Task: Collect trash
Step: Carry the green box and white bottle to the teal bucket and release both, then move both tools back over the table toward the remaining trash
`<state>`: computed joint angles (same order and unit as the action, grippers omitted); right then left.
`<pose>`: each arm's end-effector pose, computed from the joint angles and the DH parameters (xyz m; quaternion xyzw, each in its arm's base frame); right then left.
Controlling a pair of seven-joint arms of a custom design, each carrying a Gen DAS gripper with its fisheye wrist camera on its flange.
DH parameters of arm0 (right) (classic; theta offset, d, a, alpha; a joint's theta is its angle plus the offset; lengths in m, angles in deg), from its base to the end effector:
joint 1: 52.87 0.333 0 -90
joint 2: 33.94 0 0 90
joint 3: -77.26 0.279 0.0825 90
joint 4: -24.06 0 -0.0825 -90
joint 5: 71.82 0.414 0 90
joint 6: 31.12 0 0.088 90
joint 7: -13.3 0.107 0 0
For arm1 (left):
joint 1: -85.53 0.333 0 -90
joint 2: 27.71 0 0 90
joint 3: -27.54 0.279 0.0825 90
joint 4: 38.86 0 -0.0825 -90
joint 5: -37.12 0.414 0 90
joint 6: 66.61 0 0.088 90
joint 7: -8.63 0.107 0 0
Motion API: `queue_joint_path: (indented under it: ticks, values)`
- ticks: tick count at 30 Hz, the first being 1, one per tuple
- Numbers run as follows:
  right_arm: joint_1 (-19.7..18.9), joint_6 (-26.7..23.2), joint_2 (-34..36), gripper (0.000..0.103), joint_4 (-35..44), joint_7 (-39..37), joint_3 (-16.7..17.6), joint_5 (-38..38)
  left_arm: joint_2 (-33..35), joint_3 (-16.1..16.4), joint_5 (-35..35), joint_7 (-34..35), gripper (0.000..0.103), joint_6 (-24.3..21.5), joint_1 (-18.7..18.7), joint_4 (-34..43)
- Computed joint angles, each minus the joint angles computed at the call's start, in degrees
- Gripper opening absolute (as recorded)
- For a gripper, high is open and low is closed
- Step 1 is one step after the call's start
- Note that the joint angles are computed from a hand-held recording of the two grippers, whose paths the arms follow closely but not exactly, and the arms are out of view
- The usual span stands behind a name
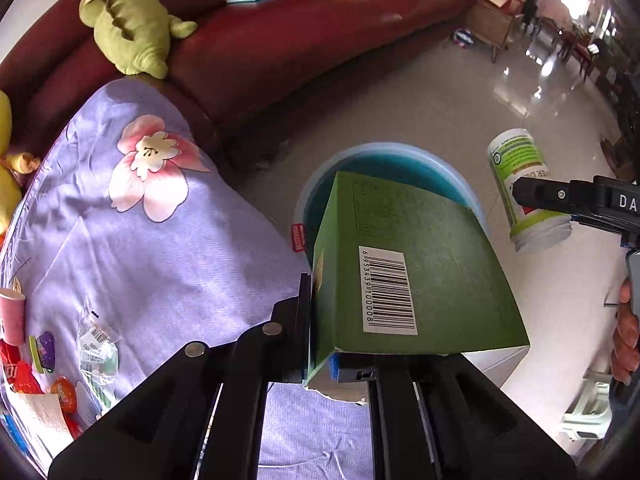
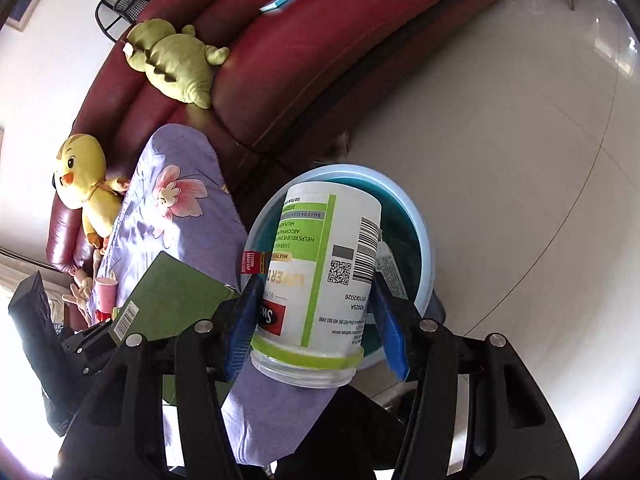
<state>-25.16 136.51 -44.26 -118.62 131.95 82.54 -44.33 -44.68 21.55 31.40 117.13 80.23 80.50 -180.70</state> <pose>0.4534 0.2593 0.3626 -0.5408 0.7796 0.0351 0.3139 0.4971 -0.0946 0.3878 -0.5244 0.8297 -0.1399 0.1302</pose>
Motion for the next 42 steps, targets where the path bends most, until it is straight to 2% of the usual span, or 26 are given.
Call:
queue_joint_path:
  ticks: [1,3,4,6,7,19,26,30,42]
  values:
    - [0.3,0.1,0.1,0.052,-0.1,-0.6,-0.3,0.8,1.2,-0.6,1.0,-0.9,0.012,-0.5,0.1,1.0]
    - [0.5,0.2,0.4,0.052,-0.1,-1.5,-0.7,1.9,2.5,-1.6,3.0,-3.0,0.031,0.0,0.4,1.8]
    - [0.7,0.3,0.5,0.052,-0.1,-2.0,-0.8,2.6,2.8,-2.0,3.9,-4.0,0.036,0.7,0.5,2.0]
    - [0.8,0.1,0.8,0.052,-0.1,-3.3,-1.1,3.8,3.2,-2.0,4.3,-4.9,0.058,1.1,0.3,2.3]
    - [0.7,0.0,0.9,0.052,0.0,-3.4,-1.0,3.9,3.0,-1.9,4.2,-5.0,0.06,1.8,0.1,2.2]
    - [-0.5,-1.2,2.2,0.052,1.6,-2.2,0.4,2.5,0.8,0.0,0.8,-3.5,0.071,2.4,0.0,0.8]
    - [-1.2,-3.5,4.5,0.052,4.5,0.2,1.6,-1.3,-3.0,2.6,-4.3,-0.6,0.083,2.4,-0.3,-2.3]
    - [-2.1,-6.3,6.4,0.054,6.7,4.2,2.5,-7.2,-4.4,3.7,-7.0,1.5,0.091,2.0,-0.2,-3.4]
    - [-2.3,-9.9,8.5,0.076,9.8,8.6,3.2,-11.8,-6.1,4.9,-9.9,3.9,0.091,0.4,1.5,-5.6]
